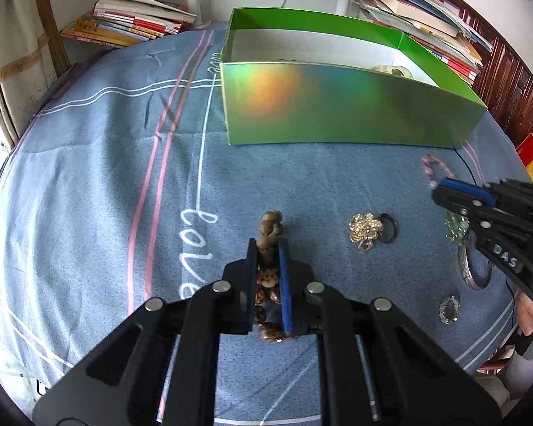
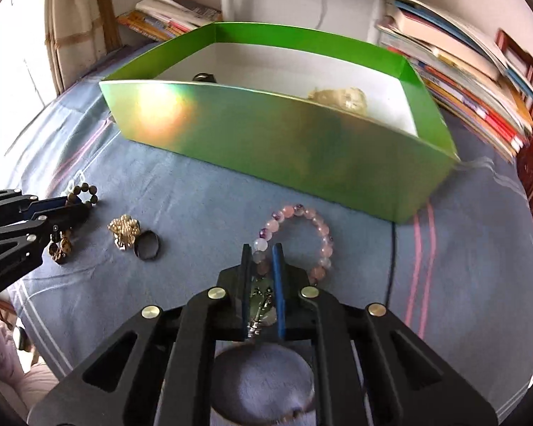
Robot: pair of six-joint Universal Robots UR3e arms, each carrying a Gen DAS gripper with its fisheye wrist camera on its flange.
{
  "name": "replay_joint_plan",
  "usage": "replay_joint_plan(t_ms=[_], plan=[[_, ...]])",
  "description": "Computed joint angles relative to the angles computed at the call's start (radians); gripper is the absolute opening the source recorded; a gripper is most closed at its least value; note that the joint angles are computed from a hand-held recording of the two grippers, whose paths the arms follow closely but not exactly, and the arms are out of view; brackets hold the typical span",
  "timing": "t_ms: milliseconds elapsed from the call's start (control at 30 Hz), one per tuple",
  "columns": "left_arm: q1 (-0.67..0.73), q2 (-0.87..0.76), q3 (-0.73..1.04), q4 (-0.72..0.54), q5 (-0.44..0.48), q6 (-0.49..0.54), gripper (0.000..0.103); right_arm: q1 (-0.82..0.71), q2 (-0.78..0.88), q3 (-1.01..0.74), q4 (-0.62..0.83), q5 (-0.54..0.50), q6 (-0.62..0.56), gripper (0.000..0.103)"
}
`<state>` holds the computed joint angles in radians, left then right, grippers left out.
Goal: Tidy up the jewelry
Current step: 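Grasp the brown wooden bead bracelet with the left tool while the right tool grasps the green jade pendant, then lift the wooden bracelet and jade pendant off the cover with both tools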
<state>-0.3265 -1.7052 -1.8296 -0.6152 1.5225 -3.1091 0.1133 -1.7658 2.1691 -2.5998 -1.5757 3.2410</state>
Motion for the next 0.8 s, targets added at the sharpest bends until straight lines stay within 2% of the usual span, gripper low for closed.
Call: replay_joint_plan(t_ms=[133,333,567,667,700,733,767,800], plan=[[-0.002,0.001,0.002,-0.006,0.003,-0.002,0.012,-0.096,-0.152,0.065,0.048,0.082,0.003,0.009],[-0.002,0.004,0.001,-0.013,0.005,0.0,0.012,-0.17,-0.269,0.109,0.107,0.146,-0.028,0.007],[-0.011,-0.007,0.013,-0.012,0.015,0.0,0.012,-0.216,-0.224,0.089,0.072,0.228,-0.028,0.007],[-0.016,-0.01,0.014,-0.009,0.021,-0.005,0.012,-0.176,-0.145,0.055,0.043,0.192,-0.021,0.008],[-0.017,-0.011,0.015,-0.008,0.021,-0.005,0.012,-0.163,-0.122,0.049,0.035,0.173,-0.013,0.01],[-0.016,-0.01,0.013,-0.007,0.021,-0.005,0.012,-0.154,-0.109,0.045,0.038,0.165,-0.01,0.02],[-0.016,-0.01,0.012,-0.006,0.021,-0.005,0.012,-0.149,-0.106,0.048,0.038,0.164,-0.009,0.034],[-0.016,-0.01,0.012,-0.006,0.021,-0.005,0.013,-0.14,-0.106,0.056,0.029,0.16,-0.008,0.039]])
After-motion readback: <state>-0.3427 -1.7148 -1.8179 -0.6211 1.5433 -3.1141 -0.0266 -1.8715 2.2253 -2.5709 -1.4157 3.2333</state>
